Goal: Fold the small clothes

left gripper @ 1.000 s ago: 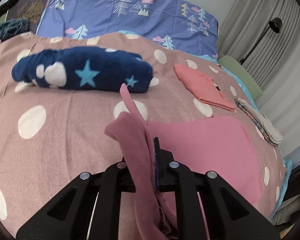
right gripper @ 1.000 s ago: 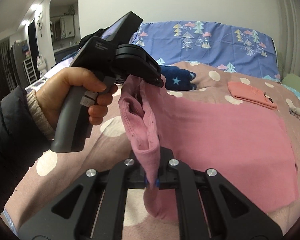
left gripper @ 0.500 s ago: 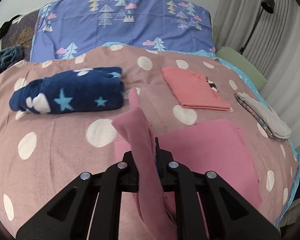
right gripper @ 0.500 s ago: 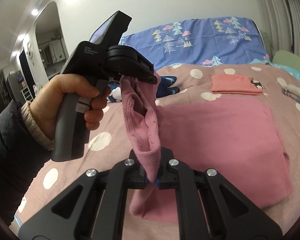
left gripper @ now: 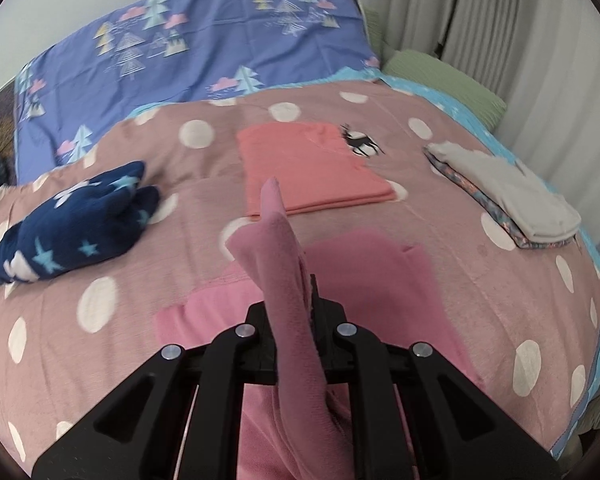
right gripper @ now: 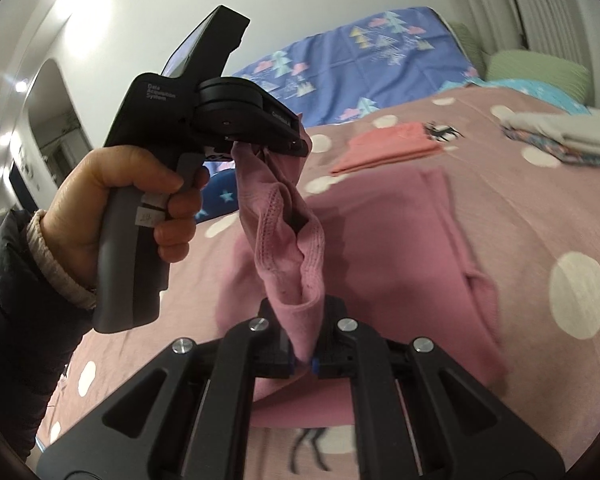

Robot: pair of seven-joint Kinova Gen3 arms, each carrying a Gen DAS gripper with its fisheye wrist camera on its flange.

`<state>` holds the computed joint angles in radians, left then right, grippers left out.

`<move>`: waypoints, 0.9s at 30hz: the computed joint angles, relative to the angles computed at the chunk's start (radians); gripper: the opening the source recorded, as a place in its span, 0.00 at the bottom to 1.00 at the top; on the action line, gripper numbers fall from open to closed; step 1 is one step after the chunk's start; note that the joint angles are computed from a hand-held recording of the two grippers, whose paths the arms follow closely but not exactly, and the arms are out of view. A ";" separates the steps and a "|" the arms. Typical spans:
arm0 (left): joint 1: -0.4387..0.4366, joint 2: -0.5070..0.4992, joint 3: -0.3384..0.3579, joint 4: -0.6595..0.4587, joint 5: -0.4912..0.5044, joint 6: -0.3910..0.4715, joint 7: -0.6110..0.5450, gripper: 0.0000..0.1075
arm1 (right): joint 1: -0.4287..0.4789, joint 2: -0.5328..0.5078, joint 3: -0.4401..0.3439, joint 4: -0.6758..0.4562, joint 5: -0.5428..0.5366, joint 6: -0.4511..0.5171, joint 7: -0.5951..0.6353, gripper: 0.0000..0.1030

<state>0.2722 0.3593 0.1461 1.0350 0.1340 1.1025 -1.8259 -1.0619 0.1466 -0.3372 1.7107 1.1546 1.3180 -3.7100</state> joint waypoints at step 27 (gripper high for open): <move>0.230 0.106 0.001 -0.058 -0.181 -0.010 0.049 0.29 | 0.076 -0.154 -0.102 0.298 0.021 -0.100 -0.429 0.05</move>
<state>0.5023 0.4651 0.1471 0.9772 -0.0466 1.0929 -1.7772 -0.9855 -0.0076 -0.4391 2.0083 1.1759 1.2183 -4.1392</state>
